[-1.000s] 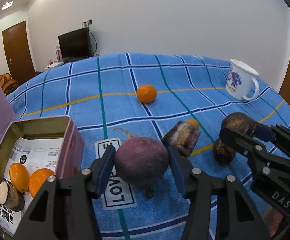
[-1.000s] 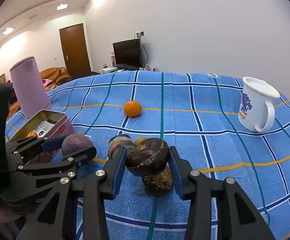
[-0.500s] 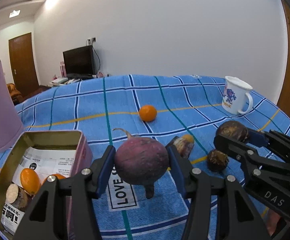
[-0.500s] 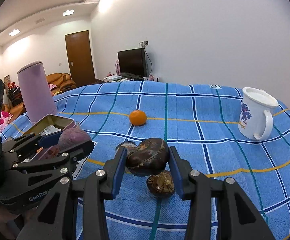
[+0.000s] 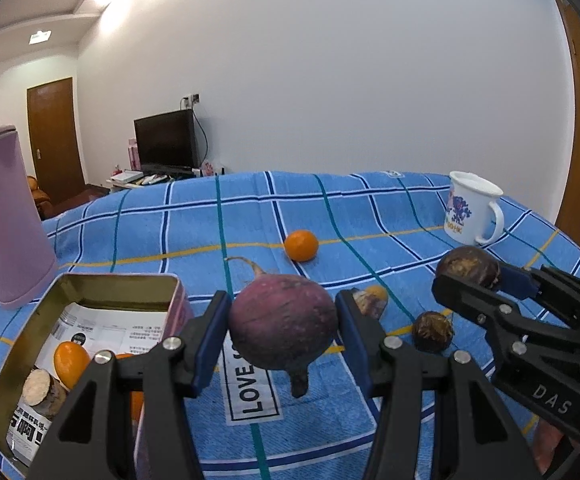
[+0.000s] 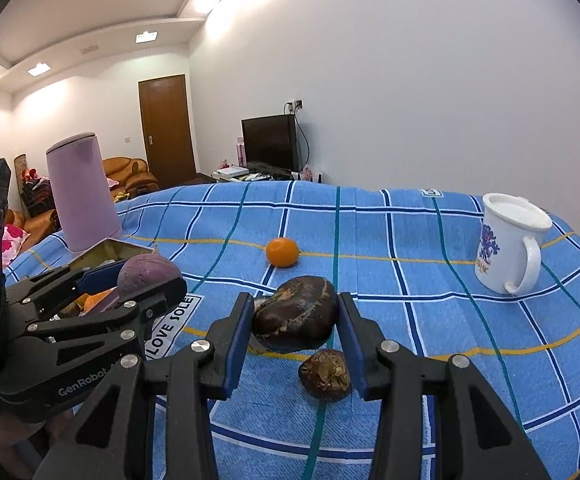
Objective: Organize fruits
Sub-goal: 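Lift and carry the beet and brown fruit with both tools toward the tin box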
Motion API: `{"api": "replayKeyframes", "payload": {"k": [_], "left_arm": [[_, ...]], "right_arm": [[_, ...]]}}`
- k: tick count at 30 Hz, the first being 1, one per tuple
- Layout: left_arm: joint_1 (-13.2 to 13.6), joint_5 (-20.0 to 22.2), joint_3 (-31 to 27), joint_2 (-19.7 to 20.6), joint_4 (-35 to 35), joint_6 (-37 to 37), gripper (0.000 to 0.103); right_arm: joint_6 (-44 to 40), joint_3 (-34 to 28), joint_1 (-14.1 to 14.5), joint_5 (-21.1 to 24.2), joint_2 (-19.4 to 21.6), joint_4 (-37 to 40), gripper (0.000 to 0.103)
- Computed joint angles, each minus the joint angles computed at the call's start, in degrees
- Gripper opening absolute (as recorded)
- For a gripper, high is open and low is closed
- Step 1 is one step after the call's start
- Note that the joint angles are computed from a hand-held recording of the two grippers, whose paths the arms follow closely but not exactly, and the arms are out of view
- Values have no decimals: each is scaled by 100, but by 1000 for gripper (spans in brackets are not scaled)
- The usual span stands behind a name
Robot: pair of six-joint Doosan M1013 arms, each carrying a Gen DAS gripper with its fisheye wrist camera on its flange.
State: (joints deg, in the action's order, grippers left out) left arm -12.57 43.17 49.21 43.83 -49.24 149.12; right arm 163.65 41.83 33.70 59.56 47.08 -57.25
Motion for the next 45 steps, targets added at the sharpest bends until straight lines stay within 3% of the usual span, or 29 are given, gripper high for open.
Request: {"api": "replayKeyframes", "payload": {"k": [45], "left_arm": [[102,-739,816,-378,-1836,1682,55]], "right_arm": [[628,428,149,-237,-154,-1097,44]]}}
